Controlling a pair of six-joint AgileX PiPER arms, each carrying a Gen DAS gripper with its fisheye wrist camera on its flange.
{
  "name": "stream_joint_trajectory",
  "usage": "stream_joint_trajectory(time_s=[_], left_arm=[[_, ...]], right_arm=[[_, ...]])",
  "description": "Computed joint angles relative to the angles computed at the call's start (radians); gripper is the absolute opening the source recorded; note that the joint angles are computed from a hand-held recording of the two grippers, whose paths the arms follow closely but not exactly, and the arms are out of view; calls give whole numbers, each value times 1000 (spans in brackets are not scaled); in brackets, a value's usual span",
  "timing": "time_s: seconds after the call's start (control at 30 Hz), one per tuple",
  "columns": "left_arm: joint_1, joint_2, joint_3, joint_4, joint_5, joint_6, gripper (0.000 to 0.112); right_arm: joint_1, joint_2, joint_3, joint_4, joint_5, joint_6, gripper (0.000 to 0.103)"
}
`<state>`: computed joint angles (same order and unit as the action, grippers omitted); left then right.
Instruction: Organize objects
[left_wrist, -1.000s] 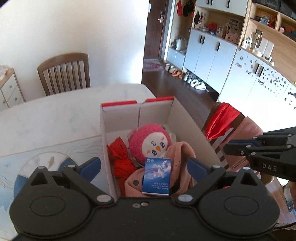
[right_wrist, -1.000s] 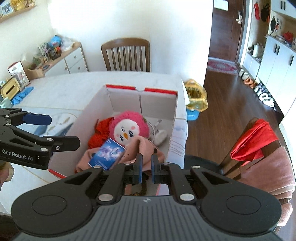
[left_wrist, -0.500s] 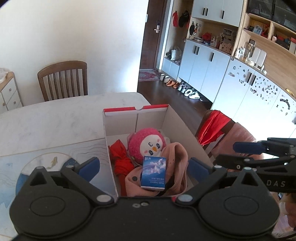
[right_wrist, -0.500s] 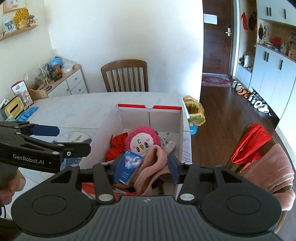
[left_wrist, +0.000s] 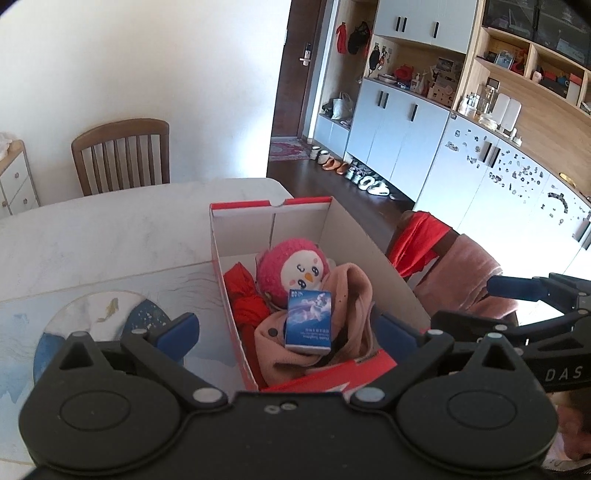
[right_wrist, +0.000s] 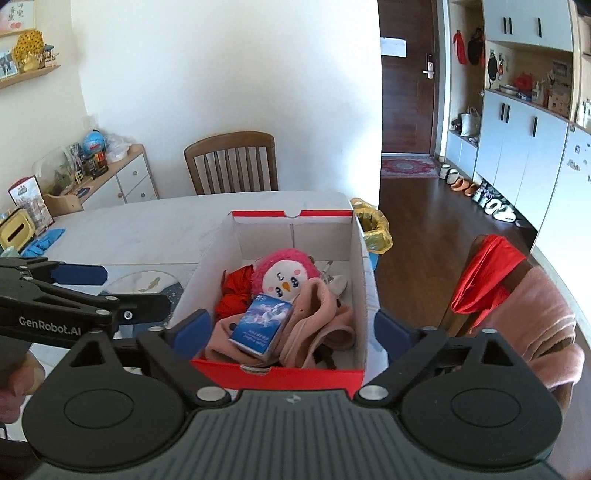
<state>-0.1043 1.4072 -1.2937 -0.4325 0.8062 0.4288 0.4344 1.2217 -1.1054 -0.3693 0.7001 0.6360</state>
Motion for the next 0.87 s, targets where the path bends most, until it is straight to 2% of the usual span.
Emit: stream_joint_trajectory(time_s=[0.3, 0.87], left_arm=[[39, -23, 35, -56, 21, 67, 101], [48, -26, 36, -75, 43, 98, 101]], right_arm=[[92, -17, 20, -110, 46, 155, 99], [132, -25, 19, -155, 90, 242, 99]])
